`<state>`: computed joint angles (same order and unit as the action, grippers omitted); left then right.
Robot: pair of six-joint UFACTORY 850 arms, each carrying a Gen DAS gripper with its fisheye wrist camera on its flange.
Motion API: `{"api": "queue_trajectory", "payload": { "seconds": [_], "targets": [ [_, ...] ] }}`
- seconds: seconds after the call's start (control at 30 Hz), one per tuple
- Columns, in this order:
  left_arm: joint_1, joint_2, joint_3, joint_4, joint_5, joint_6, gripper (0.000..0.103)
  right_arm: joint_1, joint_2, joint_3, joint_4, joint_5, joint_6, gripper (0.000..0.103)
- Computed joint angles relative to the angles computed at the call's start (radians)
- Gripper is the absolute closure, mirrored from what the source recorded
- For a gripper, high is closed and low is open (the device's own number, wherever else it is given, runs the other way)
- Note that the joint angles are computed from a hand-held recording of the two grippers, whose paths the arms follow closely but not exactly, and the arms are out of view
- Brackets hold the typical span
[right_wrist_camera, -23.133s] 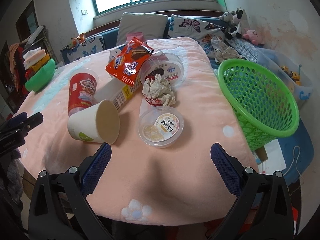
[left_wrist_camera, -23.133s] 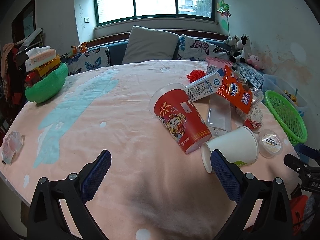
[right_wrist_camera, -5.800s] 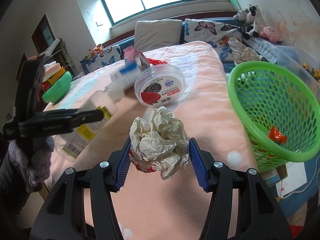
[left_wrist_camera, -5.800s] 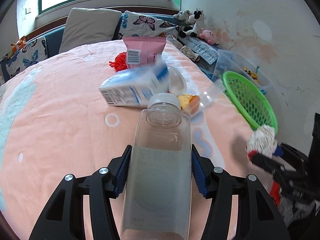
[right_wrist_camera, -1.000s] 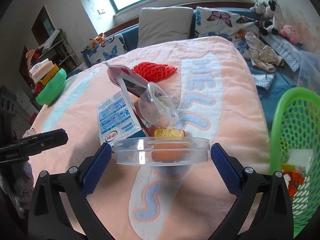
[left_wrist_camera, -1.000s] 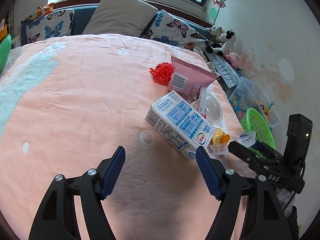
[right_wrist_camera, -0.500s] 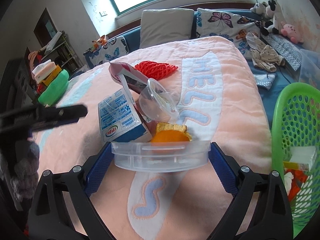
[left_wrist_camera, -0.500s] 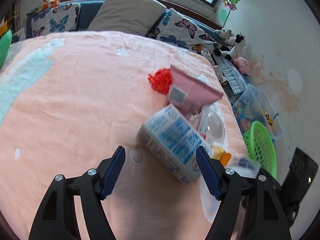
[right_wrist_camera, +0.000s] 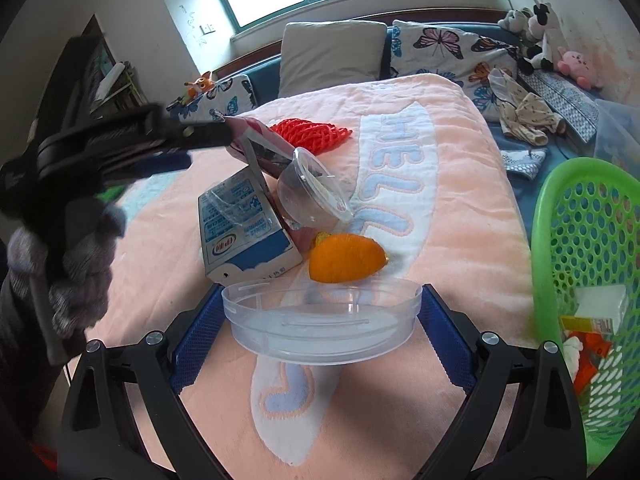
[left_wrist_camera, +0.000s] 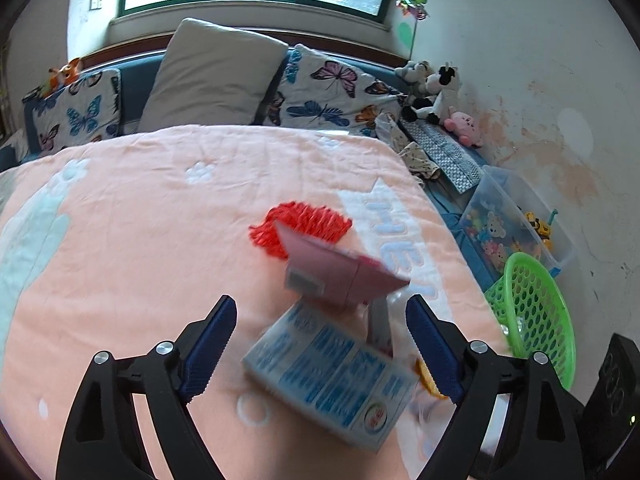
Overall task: Collect trash
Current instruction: 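Grasp the pink wrapper with the left tool while the right tool holds the lid, then carry lid and pink wrapper over the green basket and open both tools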
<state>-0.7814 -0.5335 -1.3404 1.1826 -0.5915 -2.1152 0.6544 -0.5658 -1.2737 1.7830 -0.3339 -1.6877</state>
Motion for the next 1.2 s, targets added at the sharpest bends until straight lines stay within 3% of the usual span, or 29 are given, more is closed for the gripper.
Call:
{"api": "queue_trajectory", "payload": {
  "seconds": [0.27,0.43,0.63,1.2],
  "targets": [
    [0.033,-0.02,-0.006,0.103,0.082,-0.047,0.021,-0.011,0.009,0.018,0.018,-0.013,-0.01,0.01],
    [0.039,-0.012,0.015,0.186,0.123,-0.133,0.038,-0.012,0.014,0.027,0.035,-0.017,-0.024,0.01],
    [0.027,0.007,0.033,0.219,0.109,-0.169,0.043,-0.009,0.032,0.047,0.069,-0.023,-0.057,0.01],
    [-0.062,0.103,0.052,0.205,-0.004,-0.132,0.044,-0.016,0.152,0.186,0.315,-0.057,-0.281,0.01]
  ]
}}
